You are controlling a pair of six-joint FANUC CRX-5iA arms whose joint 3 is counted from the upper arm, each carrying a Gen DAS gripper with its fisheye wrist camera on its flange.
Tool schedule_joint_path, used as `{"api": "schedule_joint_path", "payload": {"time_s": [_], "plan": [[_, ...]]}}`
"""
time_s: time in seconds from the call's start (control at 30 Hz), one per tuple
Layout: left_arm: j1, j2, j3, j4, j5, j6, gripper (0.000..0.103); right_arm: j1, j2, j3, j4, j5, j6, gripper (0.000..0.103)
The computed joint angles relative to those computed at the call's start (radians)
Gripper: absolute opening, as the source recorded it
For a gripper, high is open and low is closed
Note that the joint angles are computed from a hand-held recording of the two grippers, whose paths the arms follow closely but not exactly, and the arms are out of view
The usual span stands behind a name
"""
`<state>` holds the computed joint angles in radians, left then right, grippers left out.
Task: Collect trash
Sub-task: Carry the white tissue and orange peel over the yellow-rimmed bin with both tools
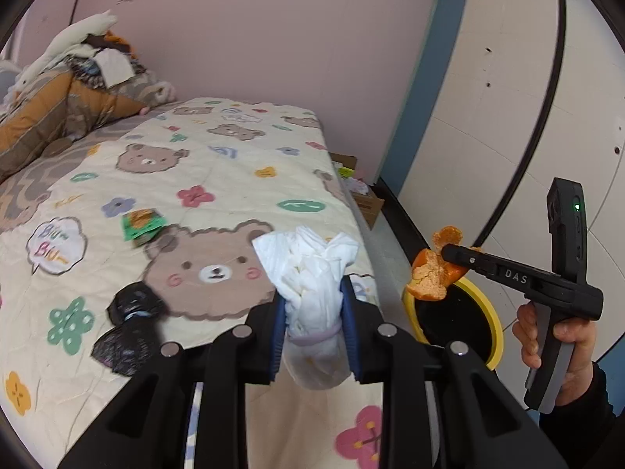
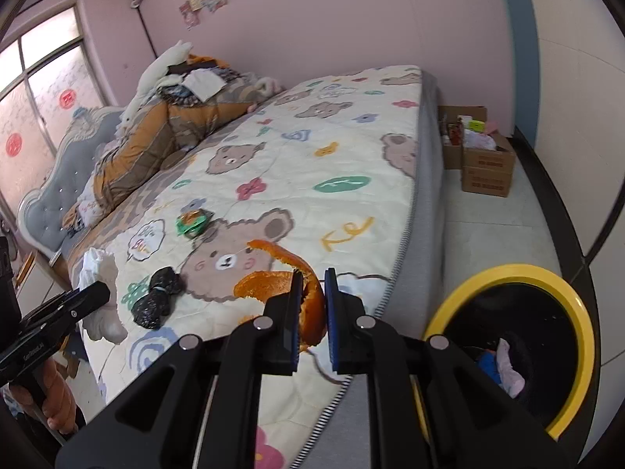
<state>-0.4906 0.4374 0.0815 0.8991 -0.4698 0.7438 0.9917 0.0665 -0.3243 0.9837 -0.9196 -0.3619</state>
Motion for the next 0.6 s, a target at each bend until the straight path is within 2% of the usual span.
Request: {"api": "schedule_joint_path", "payload": {"time_s": [0.23, 0.43, 0.6], "plan": [[-0.08, 0.077, 0.119, -0.023, -0.033, -0.031, 0.024, 0.023, -0.109, -0.122, 0.014, -0.101, -0.095, 0.01], [-0.147, 0.145, 0.215, -0.044, -0.054, -0.063, 0.024, 0.064, -0.196, -0.213, -0.021, -0.214, -0.152, 0.01], [-0.187, 0.212, 0.317, -0.081, -0.111, -0.048, 0.024, 0.101, -0.263, -0.284, -0.053, -0.291, -0.208, 0.01]]}}
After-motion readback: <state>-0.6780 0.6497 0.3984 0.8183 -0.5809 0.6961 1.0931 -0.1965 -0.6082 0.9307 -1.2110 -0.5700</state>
